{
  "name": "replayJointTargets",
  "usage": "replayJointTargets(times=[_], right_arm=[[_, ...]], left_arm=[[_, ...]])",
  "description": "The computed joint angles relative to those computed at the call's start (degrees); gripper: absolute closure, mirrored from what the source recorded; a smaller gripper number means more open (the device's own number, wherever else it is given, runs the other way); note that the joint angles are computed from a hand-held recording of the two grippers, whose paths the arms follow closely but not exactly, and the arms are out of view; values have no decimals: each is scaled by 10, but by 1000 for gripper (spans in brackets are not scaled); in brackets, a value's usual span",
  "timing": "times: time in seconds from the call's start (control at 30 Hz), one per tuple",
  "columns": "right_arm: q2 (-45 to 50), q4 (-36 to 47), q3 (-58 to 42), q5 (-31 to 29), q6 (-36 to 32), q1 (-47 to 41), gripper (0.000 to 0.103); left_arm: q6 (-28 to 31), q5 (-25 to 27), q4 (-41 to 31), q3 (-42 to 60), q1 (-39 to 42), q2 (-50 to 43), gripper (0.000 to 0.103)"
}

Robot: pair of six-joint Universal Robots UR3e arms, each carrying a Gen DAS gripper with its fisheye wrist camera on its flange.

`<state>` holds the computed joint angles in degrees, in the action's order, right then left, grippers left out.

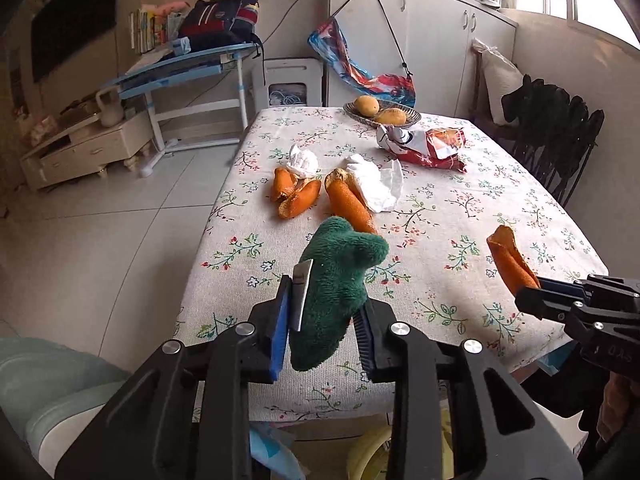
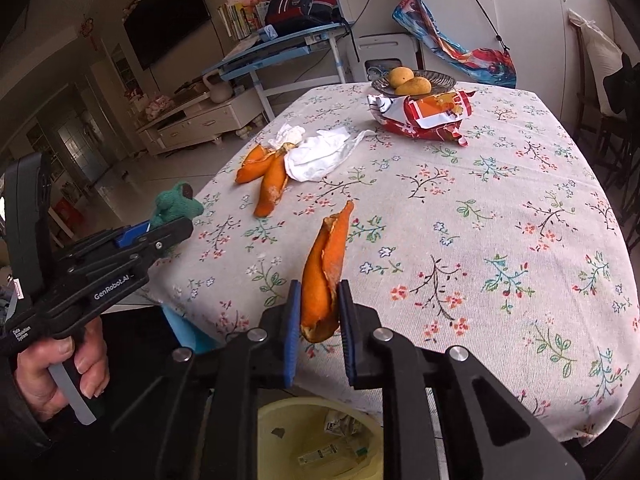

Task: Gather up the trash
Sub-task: 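Carry the peel to the yellow bucket and open the right tool while the left tool drops the cloth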

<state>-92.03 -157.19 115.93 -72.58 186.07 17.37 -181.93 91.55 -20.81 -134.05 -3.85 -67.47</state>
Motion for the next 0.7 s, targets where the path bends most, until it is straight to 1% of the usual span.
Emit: replayJointTargets(times=[0.27,0.4,0.53,0.63,0.7], right_arm=[[-67,16,45,14,-6,28,84],[-98,43,64,15,-16,45,84],[-114,77,73,14,-26,66,84],[-112,102,72,-3,-31,90,84],[-108,123,72,-7,-34,98,84]], left_arm=[[-20,-18,-41,-26,0,83,75],[-34,-23,-73,-34,-5,129,75],[-54,-13,-99,-40,-28,165,75],[-69,-7,-124,-45,-45,194,75],[-81,7,-132,-47,-66,201,75]])
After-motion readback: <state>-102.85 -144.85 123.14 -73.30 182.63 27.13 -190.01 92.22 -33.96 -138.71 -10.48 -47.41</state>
